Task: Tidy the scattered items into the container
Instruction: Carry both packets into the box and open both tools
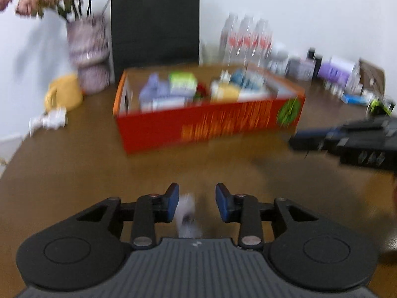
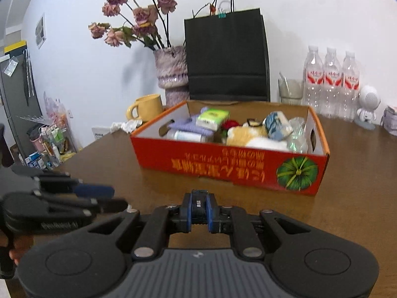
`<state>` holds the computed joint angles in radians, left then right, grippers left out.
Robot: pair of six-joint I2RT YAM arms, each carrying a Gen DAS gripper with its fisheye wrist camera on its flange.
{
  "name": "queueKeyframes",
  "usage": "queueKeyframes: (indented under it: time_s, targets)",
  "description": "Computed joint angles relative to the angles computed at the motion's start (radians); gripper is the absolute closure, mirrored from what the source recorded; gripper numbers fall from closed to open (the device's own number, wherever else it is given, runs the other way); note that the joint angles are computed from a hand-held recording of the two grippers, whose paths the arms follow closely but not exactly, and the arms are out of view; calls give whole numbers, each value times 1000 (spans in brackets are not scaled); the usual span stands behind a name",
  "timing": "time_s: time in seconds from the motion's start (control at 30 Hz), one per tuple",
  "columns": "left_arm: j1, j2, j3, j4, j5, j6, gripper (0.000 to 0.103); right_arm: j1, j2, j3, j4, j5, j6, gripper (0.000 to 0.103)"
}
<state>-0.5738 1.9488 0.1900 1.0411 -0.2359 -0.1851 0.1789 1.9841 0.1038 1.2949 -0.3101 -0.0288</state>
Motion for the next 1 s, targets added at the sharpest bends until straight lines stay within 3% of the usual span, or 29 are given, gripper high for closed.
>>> queueKeyframes:
  time_s: [0.1,0.13,0.17,0.2,0.3,0.47,0.67,0.83,1.0]
  targets:
    - [6,68,42,-50,-37,-18,67,10,40,-6,41,3,6,93]
    - [9,93,40,-17,-38,-20,67,11,47,-9,51,3,7,93]
    - [10,91,36,-15,-32,-23,80,12,49,-12,55,3,6,92]
    - [18,85,30,-13,-16,-28,85,10,52,-15,60,3,5,93]
    - [19,64,2,32,-8,-31,92,-4,34,-24,55,-6,0,93]
    - [12,-107,-53,49,-12,-18,92,-41,-94,-29,-28,-29,-15,92]
    - [28,-365,-1,-69,13,42,92,-55,-316,66,-268,-28,-10,92]
    - [87,-274,179,-102,80,28,92,-20,-296,232,-378,18,30,92]
    - [167,-66,348,-78,149,-28,92,16,-120,426,-402,63,62,92]
